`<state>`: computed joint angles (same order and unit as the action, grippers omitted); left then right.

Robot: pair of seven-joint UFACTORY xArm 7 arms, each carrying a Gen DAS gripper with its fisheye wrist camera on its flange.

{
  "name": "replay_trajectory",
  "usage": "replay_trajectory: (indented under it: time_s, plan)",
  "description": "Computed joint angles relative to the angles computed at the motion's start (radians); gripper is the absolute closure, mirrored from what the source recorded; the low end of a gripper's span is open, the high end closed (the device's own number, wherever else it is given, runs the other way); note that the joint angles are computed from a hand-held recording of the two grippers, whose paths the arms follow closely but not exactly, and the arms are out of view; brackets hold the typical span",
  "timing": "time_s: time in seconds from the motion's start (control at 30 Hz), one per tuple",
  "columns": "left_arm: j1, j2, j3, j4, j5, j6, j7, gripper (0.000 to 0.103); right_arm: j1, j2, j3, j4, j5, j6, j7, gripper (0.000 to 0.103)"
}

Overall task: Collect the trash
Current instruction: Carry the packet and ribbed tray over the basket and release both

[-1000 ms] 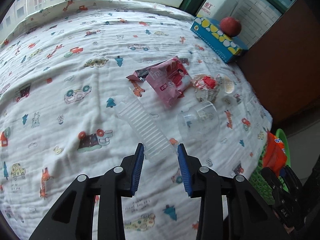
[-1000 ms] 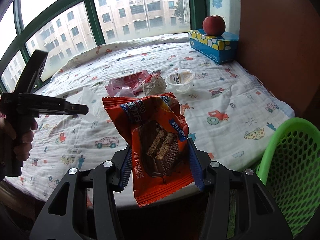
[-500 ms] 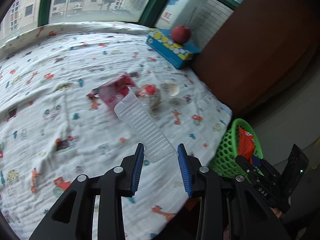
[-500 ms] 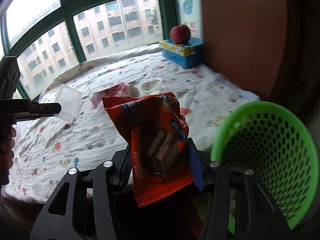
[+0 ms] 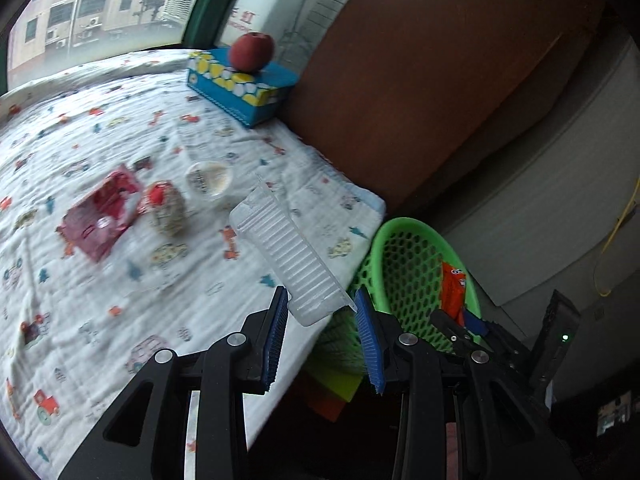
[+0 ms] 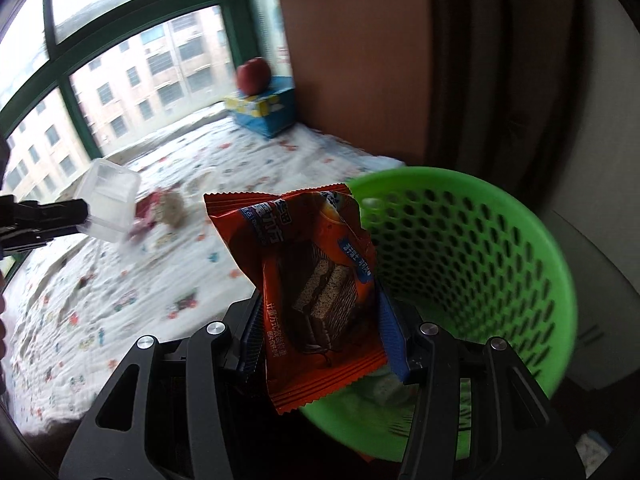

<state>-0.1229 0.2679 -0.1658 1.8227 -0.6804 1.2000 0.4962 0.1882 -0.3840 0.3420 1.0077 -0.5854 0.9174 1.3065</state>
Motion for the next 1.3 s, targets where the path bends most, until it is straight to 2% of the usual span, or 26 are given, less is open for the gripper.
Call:
replay_trajectory:
  time_s: [0.3, 0.53, 0.83, 0.97, 1.3]
  plan:
    - [-0.065, 0.025, -0.032, 0.065, 0.039, 0.005, -0.014, 0.069, -0.025, -0.108, -0.018, -0.096, 0.059, 0.041, 0.015, 0.05]
    - [-0.104, 0.042, -0.048, 0.094, 0.061, 0.019, -0.024, 0.069, -0.058, -0.184, -0.017, -0.166, 0.094, 0.016, 0.032, 0.038]
    - [-0.146, 0.062, -0.064, 0.105, 0.081, 0.027, -0.028, 0.069, -0.094, -0.278, 0.023, -0.201, 0.114, 0.053, 0.035, 0.036]
    - [-0.166, 0.066, -0.07, 0.099, 0.092, 0.034, -0.028, 0.069, -0.103, -0.313, 0.044, -0.205, 0.116, 0.086, 0.036, 0.032]
    - [-0.22, 0.084, -0.085, 0.077, 0.124, 0.04, -0.035, 0.069, -0.104, -0.398, 0.079, -0.247, 0.14, 0.143, 0.061, 0.031]
